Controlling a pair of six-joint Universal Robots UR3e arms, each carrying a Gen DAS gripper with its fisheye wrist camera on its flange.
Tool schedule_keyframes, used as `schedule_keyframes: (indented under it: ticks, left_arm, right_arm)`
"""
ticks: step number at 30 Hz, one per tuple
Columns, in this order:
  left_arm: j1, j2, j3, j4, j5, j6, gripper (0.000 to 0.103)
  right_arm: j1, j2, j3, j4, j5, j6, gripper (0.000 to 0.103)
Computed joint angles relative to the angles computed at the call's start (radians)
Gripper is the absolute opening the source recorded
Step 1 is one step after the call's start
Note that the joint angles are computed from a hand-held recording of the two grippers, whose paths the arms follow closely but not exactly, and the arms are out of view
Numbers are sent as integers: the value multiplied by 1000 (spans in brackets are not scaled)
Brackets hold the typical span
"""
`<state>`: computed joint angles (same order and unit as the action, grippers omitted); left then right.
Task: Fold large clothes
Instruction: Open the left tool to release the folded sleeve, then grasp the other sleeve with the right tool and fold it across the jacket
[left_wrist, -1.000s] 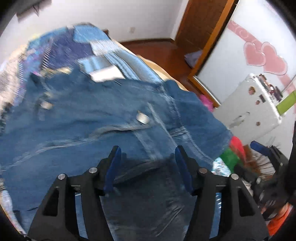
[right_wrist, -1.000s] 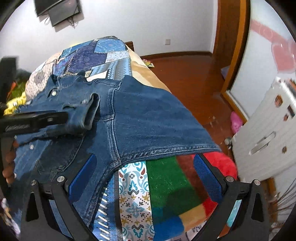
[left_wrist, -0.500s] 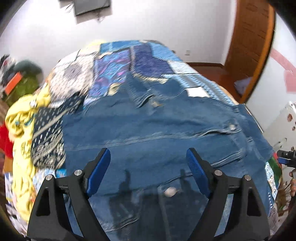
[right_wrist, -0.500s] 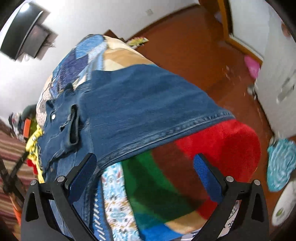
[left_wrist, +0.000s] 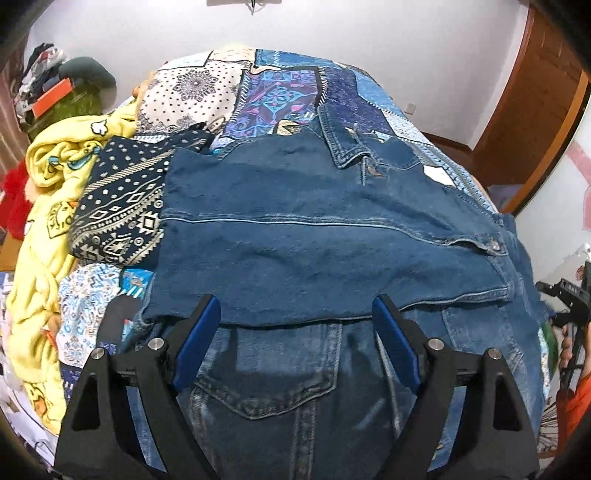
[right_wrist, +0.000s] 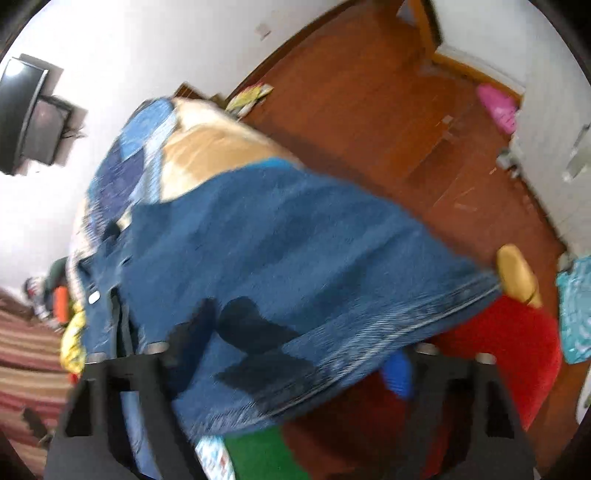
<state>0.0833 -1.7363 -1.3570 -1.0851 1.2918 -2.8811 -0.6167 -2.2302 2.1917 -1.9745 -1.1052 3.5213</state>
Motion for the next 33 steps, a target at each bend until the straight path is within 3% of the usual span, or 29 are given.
schedule_keyframes:
  ticks: [2,5,10,18,23,27,33]
  left_arm:
    - [1,13,-16,8,13,11,84]
    - [12,29,-32,16,17,35,84]
    - [31,58,-58,35,14,51,84]
    - [62,125,-109,36,-21,101,84]
    - [102,181,-136,15,-60,140,88]
    - [133,206,-139,-15,-80,142,89]
    - [173,250,-150,-65,-122,172,89]
  right_arm:
    - [55,15,2,-95,-95,65,29]
    - [38,-28,7,-127,-114,85,16]
    - [99,-18,-98,-147,-166,104,12]
    - [389,244,-476,-255,-270,156,10]
    - [577,416,-635,-406,-257,245,10]
    - [730,609,-771,-426,-266,251,10]
    - [820,768,-795,-383,-216,244,10]
